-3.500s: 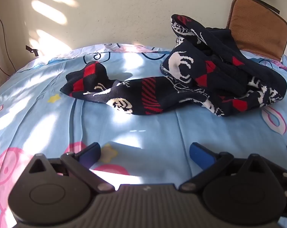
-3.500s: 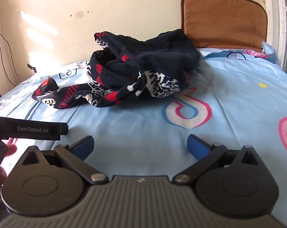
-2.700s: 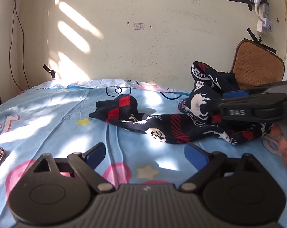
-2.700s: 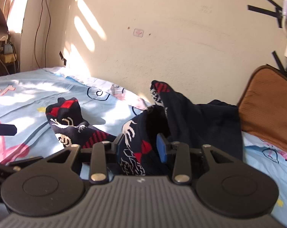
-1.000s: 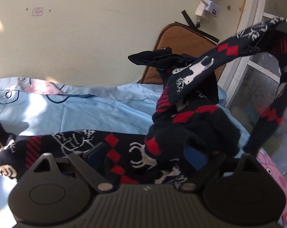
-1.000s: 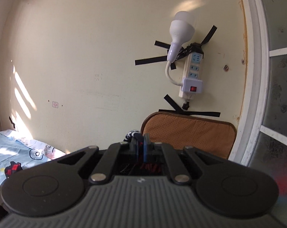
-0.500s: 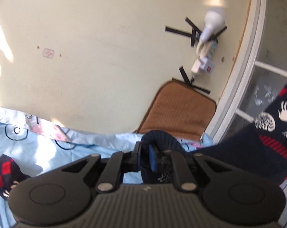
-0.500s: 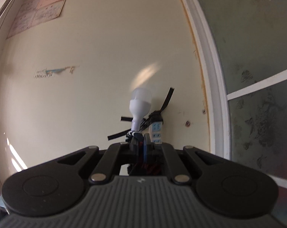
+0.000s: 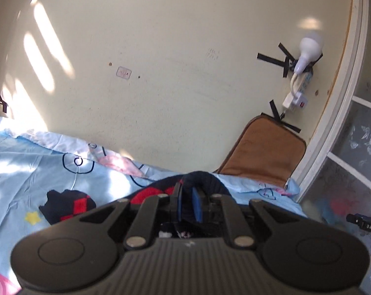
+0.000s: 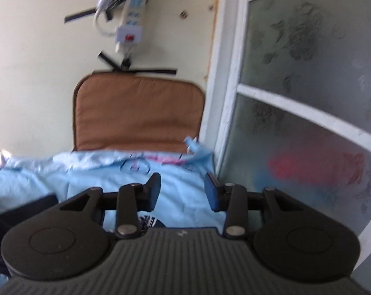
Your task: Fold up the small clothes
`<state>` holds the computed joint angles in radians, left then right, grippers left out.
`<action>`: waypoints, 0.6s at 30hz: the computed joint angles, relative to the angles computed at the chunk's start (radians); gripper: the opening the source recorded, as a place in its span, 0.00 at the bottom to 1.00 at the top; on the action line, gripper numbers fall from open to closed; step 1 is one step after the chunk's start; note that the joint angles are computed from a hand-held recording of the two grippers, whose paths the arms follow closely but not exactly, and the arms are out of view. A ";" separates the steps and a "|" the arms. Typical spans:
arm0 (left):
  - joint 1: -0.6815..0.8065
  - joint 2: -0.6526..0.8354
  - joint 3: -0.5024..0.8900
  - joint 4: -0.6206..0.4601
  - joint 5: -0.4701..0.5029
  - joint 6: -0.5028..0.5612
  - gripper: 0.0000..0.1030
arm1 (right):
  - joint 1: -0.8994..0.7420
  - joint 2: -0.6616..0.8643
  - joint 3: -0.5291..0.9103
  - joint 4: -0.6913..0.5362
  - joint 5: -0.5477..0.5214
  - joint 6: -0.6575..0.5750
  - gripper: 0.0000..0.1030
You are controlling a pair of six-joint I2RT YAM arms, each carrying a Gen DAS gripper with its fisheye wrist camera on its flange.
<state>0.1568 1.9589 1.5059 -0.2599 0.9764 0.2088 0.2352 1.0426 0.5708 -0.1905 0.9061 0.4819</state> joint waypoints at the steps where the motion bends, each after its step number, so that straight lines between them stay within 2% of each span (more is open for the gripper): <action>1: -0.006 -0.001 -0.012 0.014 -0.012 -0.004 0.09 | 0.048 0.021 -0.025 0.087 -0.046 -0.043 0.43; 3: -0.001 -0.001 -0.021 0.023 -0.008 -0.010 0.09 | 0.153 0.118 -0.033 0.241 -0.097 -0.172 0.51; 5: 0.001 -0.003 -0.020 0.027 -0.006 -0.018 0.09 | 0.267 0.247 -0.009 0.398 -0.167 -0.328 0.65; 6: 0.000 -0.005 -0.019 0.028 -0.010 -0.019 0.09 | 0.298 0.303 0.006 0.459 -0.204 -0.377 0.68; 8: -0.004 -0.010 -0.012 0.021 -0.014 -0.019 0.09 | 0.361 0.430 0.070 0.526 -0.276 -0.493 0.83; 9: -0.006 -0.014 -0.011 0.017 -0.014 -0.018 0.09 | 0.382 0.492 0.100 0.548 -0.274 -0.558 0.84; 12: -0.011 -0.028 -0.013 0.012 -0.015 -0.015 0.09 | 0.433 0.741 0.200 0.684 -0.132 -0.825 0.83; 13: -0.011 -0.032 -0.015 0.010 -0.011 -0.013 0.09 | 0.440 0.796 0.226 0.710 -0.076 -0.870 0.81; 15: -0.006 -0.038 -0.016 0.004 0.001 -0.002 0.09 | 0.414 0.837 0.239 0.782 -0.014 -0.950 0.46; 16: -0.002 -0.042 -0.022 0.006 0.007 0.007 0.09 | 0.396 0.801 0.243 0.735 -0.010 -0.909 0.03; 18: 0.006 -0.051 -0.043 0.034 0.013 0.025 0.11 | 0.357 0.637 0.168 0.729 -0.049 -0.786 0.06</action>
